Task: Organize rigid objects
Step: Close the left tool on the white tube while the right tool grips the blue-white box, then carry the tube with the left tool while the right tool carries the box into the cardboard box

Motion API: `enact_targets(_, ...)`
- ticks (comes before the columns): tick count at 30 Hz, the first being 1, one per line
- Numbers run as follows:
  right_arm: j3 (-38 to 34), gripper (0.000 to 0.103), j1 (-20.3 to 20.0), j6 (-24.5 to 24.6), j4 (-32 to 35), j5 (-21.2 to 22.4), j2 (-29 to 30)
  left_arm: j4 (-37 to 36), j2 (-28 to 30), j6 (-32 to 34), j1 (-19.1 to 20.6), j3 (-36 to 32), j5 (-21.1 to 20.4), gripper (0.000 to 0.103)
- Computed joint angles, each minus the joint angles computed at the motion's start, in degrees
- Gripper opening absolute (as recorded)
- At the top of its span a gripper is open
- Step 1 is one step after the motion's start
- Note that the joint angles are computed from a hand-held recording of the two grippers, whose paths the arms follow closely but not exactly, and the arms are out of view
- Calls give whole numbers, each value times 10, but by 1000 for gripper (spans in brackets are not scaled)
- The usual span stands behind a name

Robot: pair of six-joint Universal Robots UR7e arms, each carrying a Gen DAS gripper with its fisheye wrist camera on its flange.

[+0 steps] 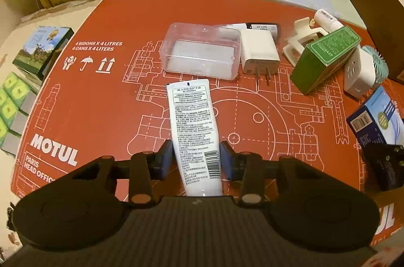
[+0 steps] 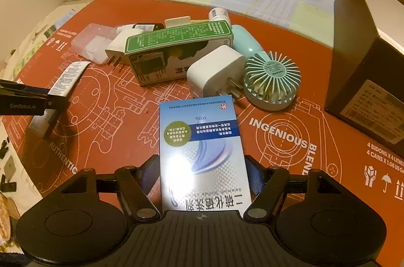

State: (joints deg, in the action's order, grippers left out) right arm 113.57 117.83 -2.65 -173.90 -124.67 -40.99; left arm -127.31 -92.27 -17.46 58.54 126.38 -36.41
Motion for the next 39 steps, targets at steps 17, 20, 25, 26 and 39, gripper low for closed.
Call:
enact_targets(17,50,62,-18,18,-2,34,-83,54,-23,-38,-56,-1,-50,34)
enact_targets(20,65,62,-22,27,-1,36,-112,45,-28,-32,-80,-1,-54,34)
enact_targets(25,85,62,-27,34,-4,39,-162,29,-23,-12,-115,-14,-55,34)
enact_targets(26,89,62,-27,34,-6,39,-172,21,-18,-6,-121,-18,-55,34)
enact_targets(39,67,62,-60,9,-17,20,-267,-181,150,149,-147,-106,-148,34)
